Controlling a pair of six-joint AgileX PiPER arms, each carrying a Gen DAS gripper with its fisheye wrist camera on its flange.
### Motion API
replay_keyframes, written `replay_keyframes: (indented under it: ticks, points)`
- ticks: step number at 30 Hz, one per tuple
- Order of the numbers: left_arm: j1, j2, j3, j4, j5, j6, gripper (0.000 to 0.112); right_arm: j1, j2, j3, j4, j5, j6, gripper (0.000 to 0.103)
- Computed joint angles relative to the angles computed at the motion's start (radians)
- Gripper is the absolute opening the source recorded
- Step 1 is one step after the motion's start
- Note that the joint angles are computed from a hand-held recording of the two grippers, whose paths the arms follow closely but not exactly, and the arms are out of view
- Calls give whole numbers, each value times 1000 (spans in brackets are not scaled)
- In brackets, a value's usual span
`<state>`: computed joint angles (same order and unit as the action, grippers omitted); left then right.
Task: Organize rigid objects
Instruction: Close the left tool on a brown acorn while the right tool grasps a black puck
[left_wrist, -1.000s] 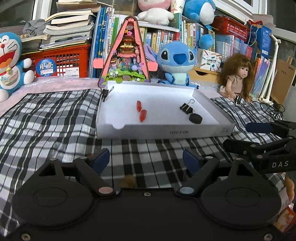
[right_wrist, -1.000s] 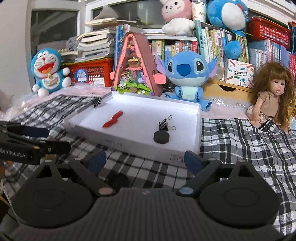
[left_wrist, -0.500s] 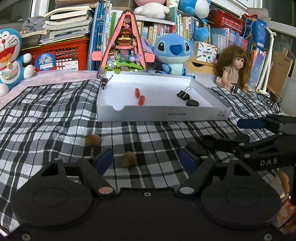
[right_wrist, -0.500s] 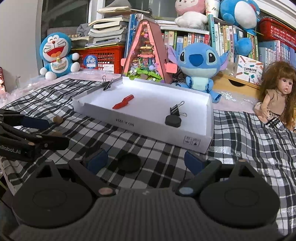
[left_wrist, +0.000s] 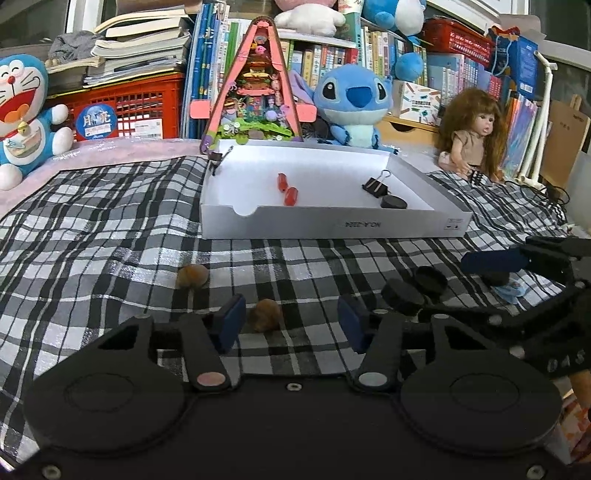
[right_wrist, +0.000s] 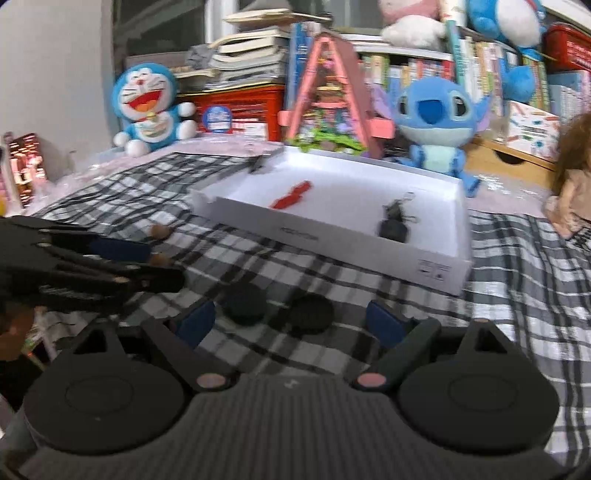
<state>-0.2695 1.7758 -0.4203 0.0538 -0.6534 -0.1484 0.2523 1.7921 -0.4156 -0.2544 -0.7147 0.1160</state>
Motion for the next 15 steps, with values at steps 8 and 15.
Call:
replay_keyframes:
  ticks: [8,15]
  points:
    - [5,24,-13,13,-8,-7,21,-11,55,-87,-207,37,204,73]
    - [6,28,-4,10,-31,3,15,-33,93,-142,-266,51,332,51]
